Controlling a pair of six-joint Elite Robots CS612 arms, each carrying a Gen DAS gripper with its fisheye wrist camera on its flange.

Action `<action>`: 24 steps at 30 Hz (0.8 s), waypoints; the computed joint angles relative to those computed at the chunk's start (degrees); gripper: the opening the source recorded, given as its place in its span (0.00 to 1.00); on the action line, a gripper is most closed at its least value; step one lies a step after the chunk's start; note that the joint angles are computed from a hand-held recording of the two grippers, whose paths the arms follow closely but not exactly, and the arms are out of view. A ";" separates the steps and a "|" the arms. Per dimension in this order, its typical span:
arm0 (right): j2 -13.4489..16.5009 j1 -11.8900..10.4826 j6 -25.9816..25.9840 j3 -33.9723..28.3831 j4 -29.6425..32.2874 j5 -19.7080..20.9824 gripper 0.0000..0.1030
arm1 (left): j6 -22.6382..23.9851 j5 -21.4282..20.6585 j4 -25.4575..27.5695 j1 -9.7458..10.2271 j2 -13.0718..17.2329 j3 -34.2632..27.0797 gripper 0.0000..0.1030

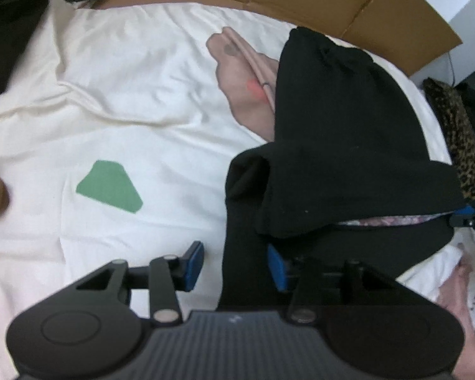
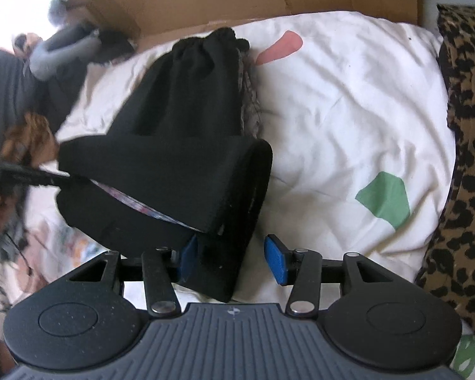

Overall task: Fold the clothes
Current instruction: 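Open both grippers to release the folded shorts onto the sheet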

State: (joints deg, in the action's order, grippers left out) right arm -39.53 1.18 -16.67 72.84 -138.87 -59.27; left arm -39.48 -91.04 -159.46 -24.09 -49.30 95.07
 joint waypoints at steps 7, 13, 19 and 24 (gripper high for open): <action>0.56 1.20 -1.97 -0.48 -1.08 -4.39 0.52 | -0.85 -0.08 -1.07 0.23 0.86 -0.67 0.45; 1.57 1.64 0.02 -1.98 -4.06 -5.96 0.52 | 0.74 1.22 -1.34 0.20 1.65 -2.37 0.45; 2.76 2.11 -1.38 -4.48 -4.76 -6.24 0.52 | 2.22 1.30 -1.61 1.02 3.03 -5.52 0.45; 3.96 2.27 -1.28 -7.01 -5.67 -6.55 0.52 | 3.12 2.07 -1.80 1.51 3.99 -8.02 0.45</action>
State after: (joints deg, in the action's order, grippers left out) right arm -35.57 3.44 -17.95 65.84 -144.55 -65.82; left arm -36.36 -88.98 -161.26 -22.58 -45.31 87.05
